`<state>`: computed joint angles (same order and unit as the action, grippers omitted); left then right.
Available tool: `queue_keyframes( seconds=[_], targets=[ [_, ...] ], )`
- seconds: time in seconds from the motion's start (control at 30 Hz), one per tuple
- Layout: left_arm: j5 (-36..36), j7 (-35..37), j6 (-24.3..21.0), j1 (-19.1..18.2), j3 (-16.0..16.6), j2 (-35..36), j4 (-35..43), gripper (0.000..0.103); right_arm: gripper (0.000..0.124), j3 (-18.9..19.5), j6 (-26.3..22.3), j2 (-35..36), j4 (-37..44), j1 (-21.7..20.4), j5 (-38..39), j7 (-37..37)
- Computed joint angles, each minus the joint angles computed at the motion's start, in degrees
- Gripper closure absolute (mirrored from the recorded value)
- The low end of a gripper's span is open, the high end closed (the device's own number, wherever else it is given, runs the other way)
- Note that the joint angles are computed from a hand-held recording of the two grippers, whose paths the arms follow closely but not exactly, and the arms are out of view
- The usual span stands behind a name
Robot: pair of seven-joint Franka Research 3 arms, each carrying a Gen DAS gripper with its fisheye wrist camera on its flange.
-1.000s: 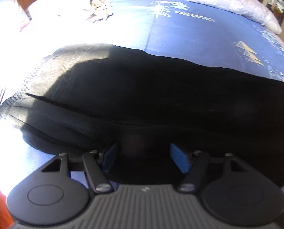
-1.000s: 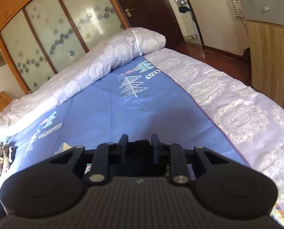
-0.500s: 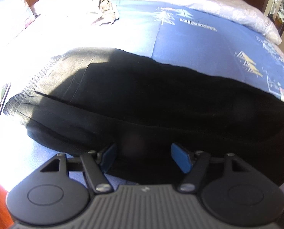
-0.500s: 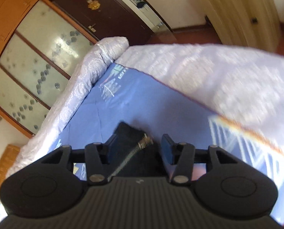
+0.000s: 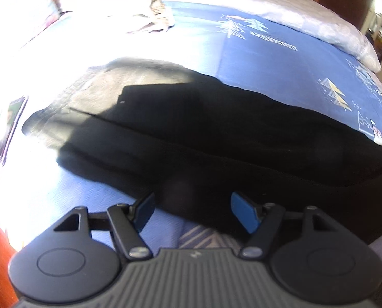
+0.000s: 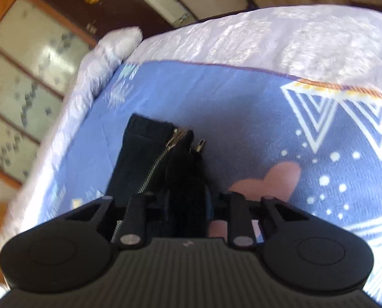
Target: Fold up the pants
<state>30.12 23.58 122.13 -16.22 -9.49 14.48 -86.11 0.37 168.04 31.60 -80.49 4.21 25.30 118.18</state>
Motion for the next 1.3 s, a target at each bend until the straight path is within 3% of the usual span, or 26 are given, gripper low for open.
queue_keyframes(
  seconds=[0.1,0.2,0.23,0.33,0.4,0.5,0.63,0.7,0.83,0.9,0.97,1.0,1.03,1.07,1.17,1.3],
  targets=[
    [1.0,-2.1,1.2,0.4,0.2,-3.3,-4.4,0.035,0.100,0.7,11.2,-4.1,-7.0,0.0,3.0,-0.5],
    [0.5,-3.6,3.6,1.9,0.2,-6.6,-8.8,0.035,0.100,-8.5,7.4,-5.0,-7.4,7.0,-5.1,5.3],
    [0.7,-4.5,4.3,2.3,0.2,-7.6,-10.0,0.035,0.100,-8.9,6.7,-5.3,-7.4,7.5,-5.0,4.6],
    [2.0,-9.1,8.1,4.2,0.4,-12.7,-15.5,0.035,0.100,-3.4,9.5,-7.3,-9.1,3.9,-3.2,2.4],
    [3.3,-11.3,10.1,5.6,0.4,-15.6,-18.3,0.035,0.100,1.5,11.8,-8.6,-9.3,1.4,-2.5,-2.8],
    [5.5,-14.2,11.4,7.7,0.0,-18.8,-21.2,0.033,0.100,6.3,11.1,-8.5,-5.0,0.2,-3.5,-11.7],
    [6.3,-18.1,14.0,10.1,-0.4,-22.8,-25.9,0.032,0.100,19.1,7.8,-6.4,0.8,-4.5,-0.4,-28.4],
    [5.0,-18.7,15.9,11.1,-0.4,-23.6,-27.5,0.032,0.099,22.5,4.6,-4.9,3.3,-4.2,0.1,-34.8],
    [2.6,-17.8,17.7,11.8,-0.8,-23.8,-29.3,0.032,0.099,22.7,-4.9,-0.9,7.7,1.3,-3.5,-44.0],
    [1.7,-17.4,19.0,11.9,-1.0,-23.4,-29.5,0.032,0.092,22.0,-14.5,2.6,12.0,4.0,-4.6,-45.9],
    [1.0,-16.4,19.8,11.9,-1.0,-22.9,-29.3,0.032,0.078,19.9,-23.8,6.5,16.6,7.5,-7.2,-47.5],
    [0.7,-15.5,20.0,11.8,-1.0,-23.1,-29.4,0.032,0.077,19.3,-26.0,7.0,16.6,8.3,-8.3,-47.8],
    [0.8,-14.8,20.2,11.7,-1.2,-23.2,-29.5,0.031,0.076,18.6,-26.6,5.9,14.6,8.8,-7.1,-49.5],
    [0.7,-14.0,20.3,11.6,-1.3,-23.0,-29.2,0.029,0.073,18.8,-24.1,3.9,11.0,8.3,-5.4,-51.7],
    [-2.5,-10.0,22.6,11.1,-0.7,-21.8,-28.8,0.029,0.074,22.5,-23.6,0.2,6.5,3.0,5.0,-60.3],
    [-10.6,-0.2,27.5,9.7,-0.2,-17.2,-24.8,0.030,0.073,21.9,-17.2,-5.5,-0.1,-0.7,16.7,-61.9]
  ],
)
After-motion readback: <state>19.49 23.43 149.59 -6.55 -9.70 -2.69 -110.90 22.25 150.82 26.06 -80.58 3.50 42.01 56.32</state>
